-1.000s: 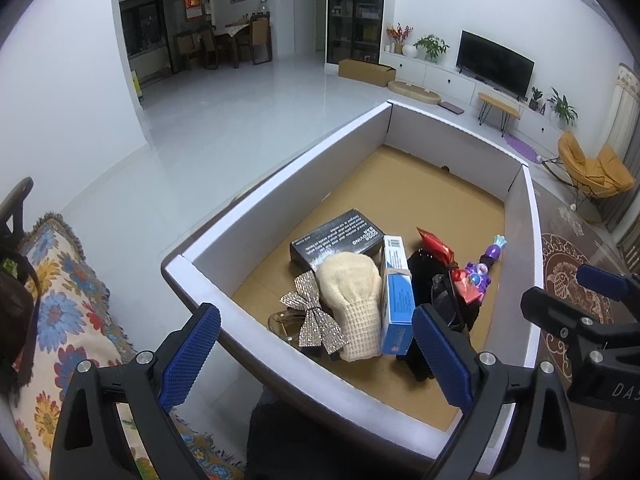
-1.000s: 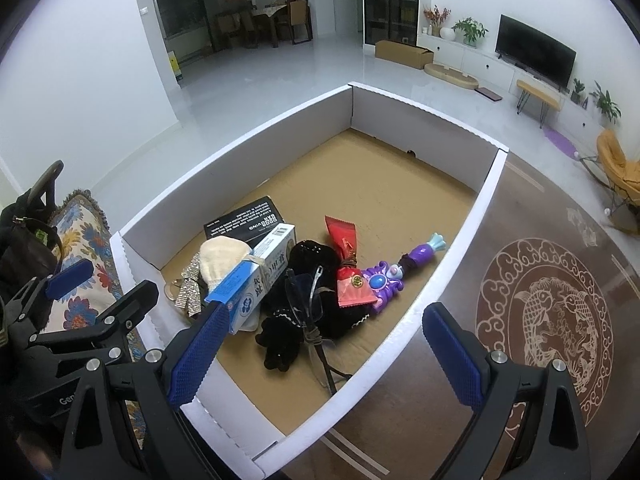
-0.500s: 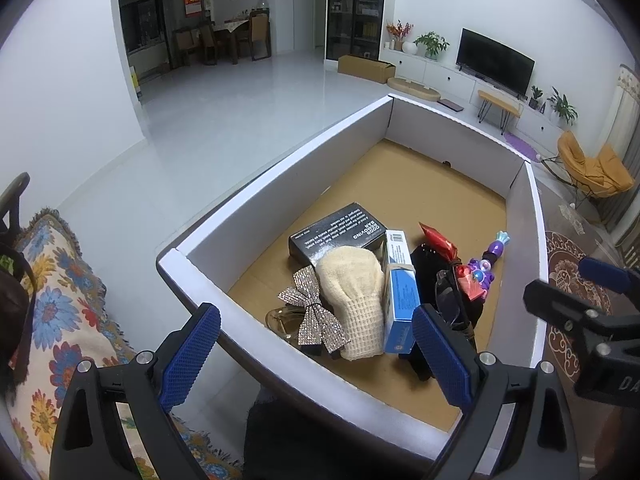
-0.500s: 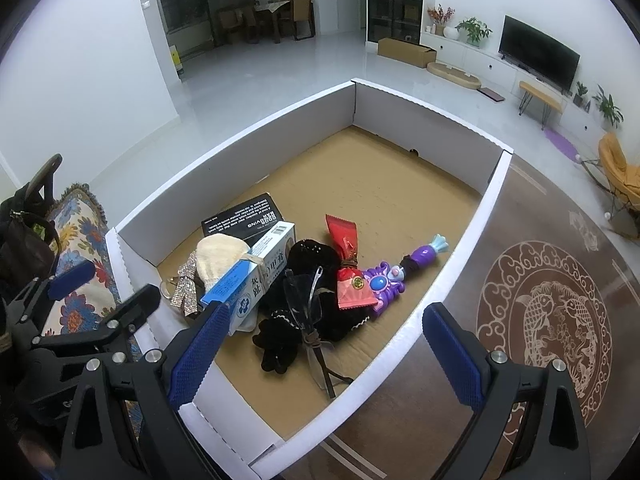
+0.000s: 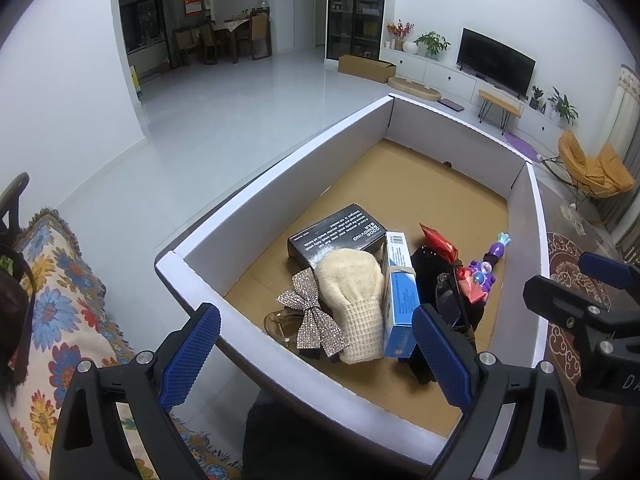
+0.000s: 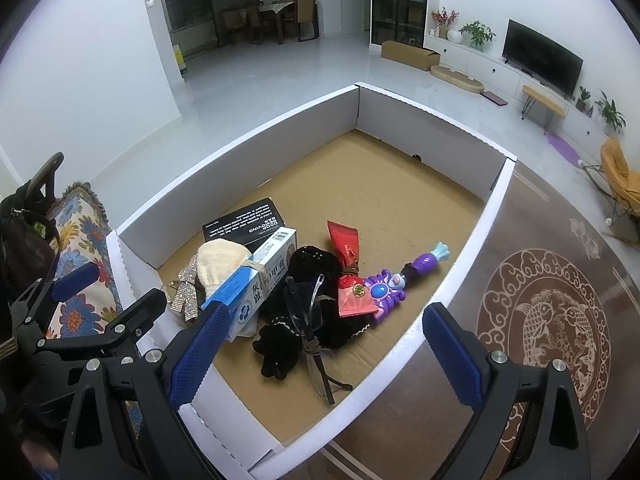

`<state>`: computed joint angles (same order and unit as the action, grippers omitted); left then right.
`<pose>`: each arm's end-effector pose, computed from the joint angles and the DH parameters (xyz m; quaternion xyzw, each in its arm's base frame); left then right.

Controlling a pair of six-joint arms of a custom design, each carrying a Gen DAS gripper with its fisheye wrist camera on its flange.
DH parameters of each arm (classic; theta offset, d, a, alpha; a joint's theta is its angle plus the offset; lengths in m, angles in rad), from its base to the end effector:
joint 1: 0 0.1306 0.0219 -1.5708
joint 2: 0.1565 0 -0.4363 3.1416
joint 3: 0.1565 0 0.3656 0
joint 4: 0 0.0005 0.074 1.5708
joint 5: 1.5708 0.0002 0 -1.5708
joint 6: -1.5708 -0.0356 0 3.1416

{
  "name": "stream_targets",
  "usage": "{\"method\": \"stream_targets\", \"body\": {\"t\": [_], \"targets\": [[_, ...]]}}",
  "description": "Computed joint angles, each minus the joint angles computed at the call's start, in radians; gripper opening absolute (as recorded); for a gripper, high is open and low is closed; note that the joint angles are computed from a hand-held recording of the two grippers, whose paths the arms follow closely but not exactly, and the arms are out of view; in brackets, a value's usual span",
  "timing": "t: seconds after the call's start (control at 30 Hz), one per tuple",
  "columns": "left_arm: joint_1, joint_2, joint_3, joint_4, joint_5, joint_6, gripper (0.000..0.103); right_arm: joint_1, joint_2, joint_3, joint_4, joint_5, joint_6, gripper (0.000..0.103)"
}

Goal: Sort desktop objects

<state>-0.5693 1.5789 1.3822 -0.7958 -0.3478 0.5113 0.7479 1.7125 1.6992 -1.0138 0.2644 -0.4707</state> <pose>0.4363 -0.2654 0.3994 -0.0219 0.9451 -0.0022 0.3261 0.4257 0.3815 0.4499 -0.0969 0.9506 0.0482 0.2909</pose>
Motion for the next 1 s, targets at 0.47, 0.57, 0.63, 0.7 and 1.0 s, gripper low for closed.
{"method": "stream_targets", "body": {"t": [0.47, 0.57, 0.63, 0.7, 1.0], "targets": [[0.001, -0.008, -0.002, 0.013, -0.008, -0.005, 0.098, 0.006, 0.004, 0.009, -0.003, 0.005, 0.005, 0.097], [0.002, -0.010, -0.002, 0.012, -0.010, -0.003, 0.098, 0.007, 0.003, 0.010, -0.002, 0.004, 0.006, 0.097], [0.003, -0.009, 0.001, 0.011, -0.008, -0.004, 0.098, 0.007, 0.003, 0.010, -0.002, 0.004, 0.007, 0.097], [0.002, -0.009, -0.001, 0.011, -0.010, -0.005, 0.098, 0.007, 0.003, 0.010, -0.003, 0.003, 0.007, 0.097], [0.001, -0.046, -0.045, 0.100, -0.019, 0.003, 0.098, 0.005, 0.002, 0.008, -0.001, 0.001, 0.004, 0.097]]}}
